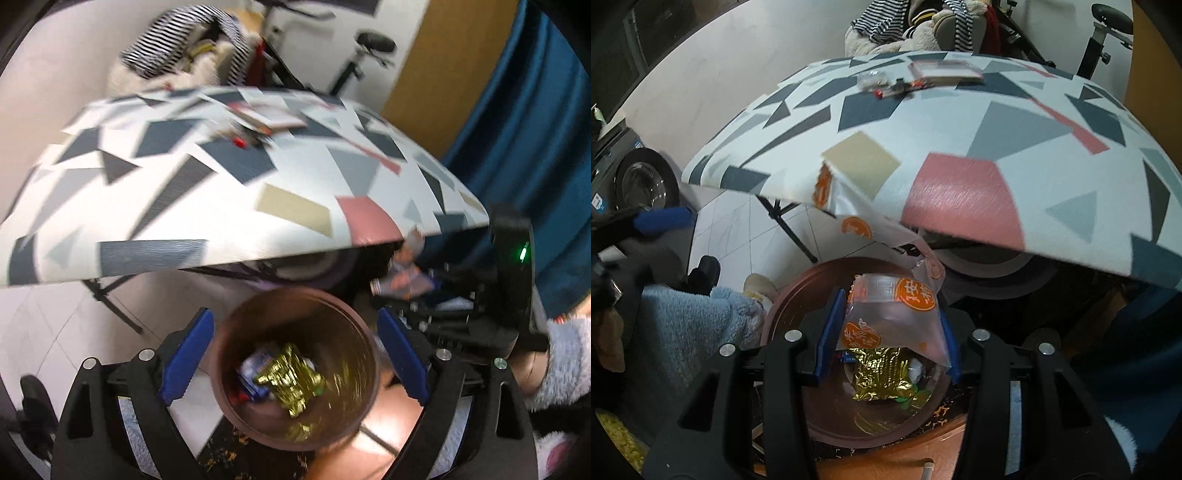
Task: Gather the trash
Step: 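Lower the clear snack bag into the bin and open the right gripper, then raise both grippers from the bin back over the table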
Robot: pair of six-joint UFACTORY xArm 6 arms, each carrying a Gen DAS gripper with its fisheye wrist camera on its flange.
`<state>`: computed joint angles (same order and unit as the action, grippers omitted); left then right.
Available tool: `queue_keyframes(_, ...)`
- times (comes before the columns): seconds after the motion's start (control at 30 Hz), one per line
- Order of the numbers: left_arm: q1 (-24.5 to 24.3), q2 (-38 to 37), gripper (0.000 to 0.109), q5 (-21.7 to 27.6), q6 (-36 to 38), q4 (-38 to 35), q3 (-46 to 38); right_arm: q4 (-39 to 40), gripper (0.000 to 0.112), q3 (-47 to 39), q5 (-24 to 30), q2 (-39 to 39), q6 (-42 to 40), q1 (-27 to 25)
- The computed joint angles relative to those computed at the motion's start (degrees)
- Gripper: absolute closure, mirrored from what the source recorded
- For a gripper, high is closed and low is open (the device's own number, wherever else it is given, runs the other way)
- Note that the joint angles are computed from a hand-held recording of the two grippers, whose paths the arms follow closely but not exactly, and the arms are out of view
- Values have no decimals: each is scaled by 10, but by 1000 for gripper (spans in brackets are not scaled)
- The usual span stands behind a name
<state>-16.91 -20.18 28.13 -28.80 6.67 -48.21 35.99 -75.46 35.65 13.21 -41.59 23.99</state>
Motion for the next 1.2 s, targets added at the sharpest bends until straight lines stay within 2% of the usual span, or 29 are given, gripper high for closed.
queue_keyframes(0.07,1,-20,20,-8,-54,35,23,-20,64,12,-10,0,-3,9)
queue_keyframes(0.23,8,-41,20,-3,-95,60,47,-42,64,23,-14,1,-26,27)
queue_keyframes(0.6,22,-56,20,-2,-120,45,79,-87,62,35,-13,6,-21,45)
queue_keyframes(0.7,23,-54,20,1,-121,41,79,-88,49,38,-18,7,-19,46)
queue_keyframes(0.77,23,-52,19,2,-121,38,79,-90,29,39,-20,7,-15,47)
queue_keyframes(0.83,23,-53,19,2,-119,36,80,-89,19,40,-23,7,-16,46)
queue_keyframes(0.93,23,-53,17,5,-121,37,80,-96,15,41,-30,7,-5,46)
queue_keyframes(1.2,23,-53,17,9,-121,33,80,-85,15,34,-30,9,-8,41)
